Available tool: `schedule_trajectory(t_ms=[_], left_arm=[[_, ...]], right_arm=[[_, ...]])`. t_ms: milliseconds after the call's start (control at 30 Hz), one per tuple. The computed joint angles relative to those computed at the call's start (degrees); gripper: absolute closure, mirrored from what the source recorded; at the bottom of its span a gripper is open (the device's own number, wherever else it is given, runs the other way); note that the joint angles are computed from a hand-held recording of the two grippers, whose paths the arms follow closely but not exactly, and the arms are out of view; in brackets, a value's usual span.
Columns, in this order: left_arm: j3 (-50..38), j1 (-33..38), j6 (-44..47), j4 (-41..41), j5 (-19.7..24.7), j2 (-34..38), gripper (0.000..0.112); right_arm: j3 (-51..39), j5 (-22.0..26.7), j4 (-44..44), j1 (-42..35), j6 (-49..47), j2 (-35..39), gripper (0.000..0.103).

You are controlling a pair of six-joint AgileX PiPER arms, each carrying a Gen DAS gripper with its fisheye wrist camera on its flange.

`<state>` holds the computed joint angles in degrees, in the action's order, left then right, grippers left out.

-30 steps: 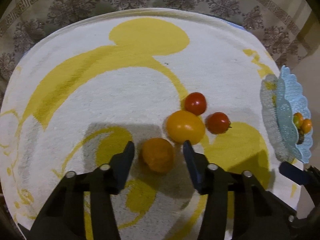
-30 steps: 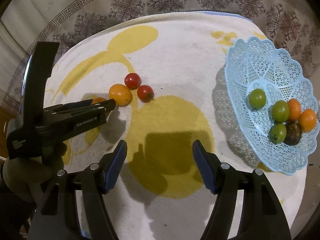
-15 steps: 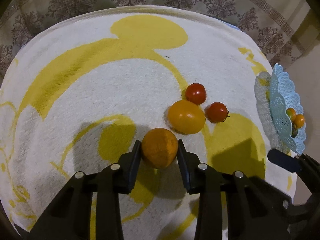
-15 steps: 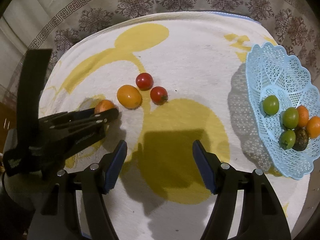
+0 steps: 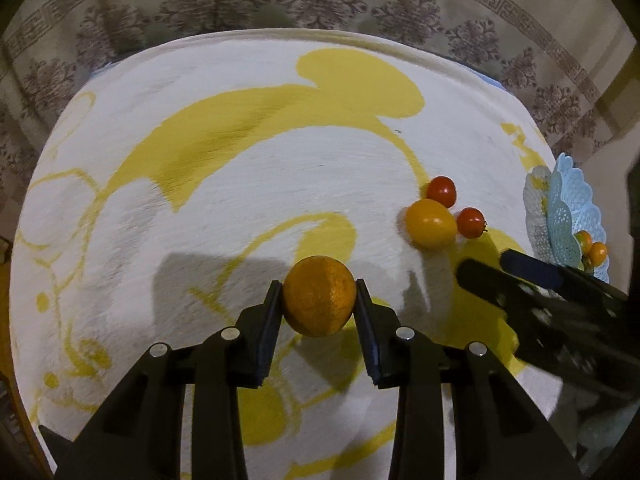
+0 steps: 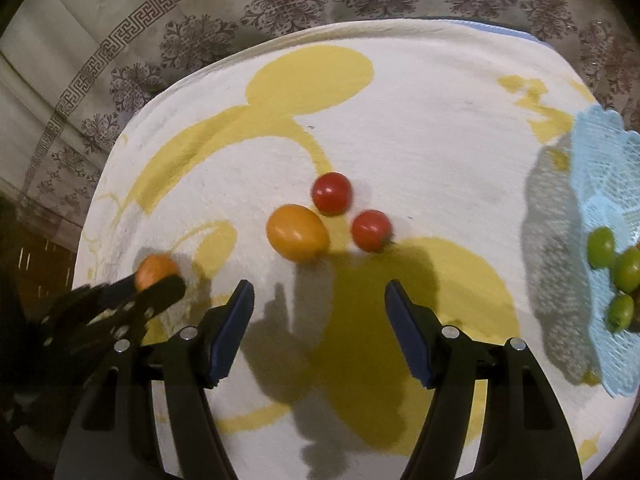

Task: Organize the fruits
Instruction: 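Grasp the yellow oval tomato with the right gripper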

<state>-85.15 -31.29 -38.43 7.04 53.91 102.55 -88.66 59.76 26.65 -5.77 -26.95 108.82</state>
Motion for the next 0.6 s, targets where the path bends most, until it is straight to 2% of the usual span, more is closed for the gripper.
schedule_trajectory(t_ms=[300,500,600], left_arm=[[5.99,1.8,-1.02,0.1,-0.47,-4.73,0.077],[8.95,2.64,-0.63,-0.13,-0.66,-7.11,0.076],[9.82,2.8,-0.64,-0.02,-0.53,-7.94,0.076]], right_arm=[[-4.27,-2.82,-3.89,4.98,6.77,5.52,0.034],[-5.56,-5.75,-8.29,8.16,10.19,6.67,0.035],[-4.36,-7.91,-11.6,9.04,11.53,6.09,0.046]])
